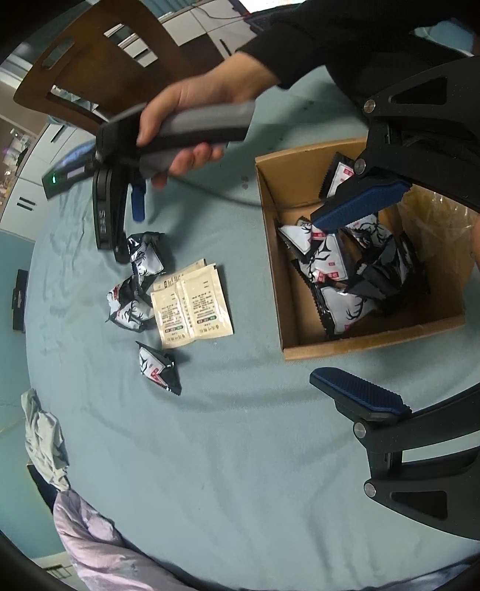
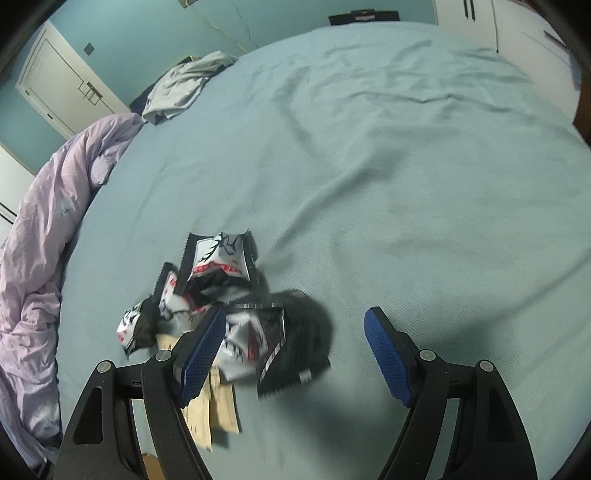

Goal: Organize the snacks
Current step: 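Reach the right gripper into the pile and grasp a black packet, then grasp a white packet with the left gripper while the right gripper holds its black packet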

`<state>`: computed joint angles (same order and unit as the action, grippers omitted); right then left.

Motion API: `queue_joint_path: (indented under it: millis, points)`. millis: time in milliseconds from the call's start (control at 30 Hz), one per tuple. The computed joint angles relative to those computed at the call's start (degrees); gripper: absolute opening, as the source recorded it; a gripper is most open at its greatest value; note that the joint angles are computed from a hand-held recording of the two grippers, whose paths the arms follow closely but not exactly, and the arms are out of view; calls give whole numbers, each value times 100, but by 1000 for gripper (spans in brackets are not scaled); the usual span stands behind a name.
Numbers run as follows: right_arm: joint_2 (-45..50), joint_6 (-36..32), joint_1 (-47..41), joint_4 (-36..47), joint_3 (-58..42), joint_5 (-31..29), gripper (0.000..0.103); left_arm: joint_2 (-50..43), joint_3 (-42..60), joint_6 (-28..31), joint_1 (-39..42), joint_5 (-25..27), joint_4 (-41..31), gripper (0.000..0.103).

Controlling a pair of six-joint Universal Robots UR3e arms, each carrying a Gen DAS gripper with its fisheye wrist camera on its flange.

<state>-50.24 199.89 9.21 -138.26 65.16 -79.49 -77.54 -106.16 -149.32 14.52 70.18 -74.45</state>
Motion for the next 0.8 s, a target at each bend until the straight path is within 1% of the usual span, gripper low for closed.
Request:
queue_joint_path:
  millis: [33,67,100,133,167,200,300,333,467,533,633,800]
  points:
    - [132,6,-26,79,-148,88,77,-9,-3,3,1,-11,-6,78]
    - [227,21,-41,150,-259,138,74,-10,-9,13,3,-21,-16,78]
    - [314,47,-49,199,-354,168,58,-17,-13,23,2,-31,-24,78]
    - [389,53,-72,250,-422,244,47,-26,-27,32,-3,-41,-19,78]
    - [400,109,-102,253,-412,311,40,-39,-37,41,-11,-43,-7,78]
    - [340,216,-132,134,-277,327,38,-59,-55,46,-29,-33,28,78]
    - [-93,486,-155,-279,300,130,36,-24,-187,-16,-49,27,264,78]
    - [-397,600,-176,-546,675,74,36,4,-221,-41,-46,39,329,77]
    - [-1687,933,-346,-1314,2153,251,36,170,-296,-101,48,-18,457,77]
    - [-2426,996,-390,-1438,2870,340,36,213,-240,-98,92,-29,435,77]
    - [-3468,909,-356,-1384,3706,394,36,118,-28,-100,95,19,402,77]
    - [-5294,955,-351,-1743,5596,620,36,-399,444,-273,-75,224,439,78]
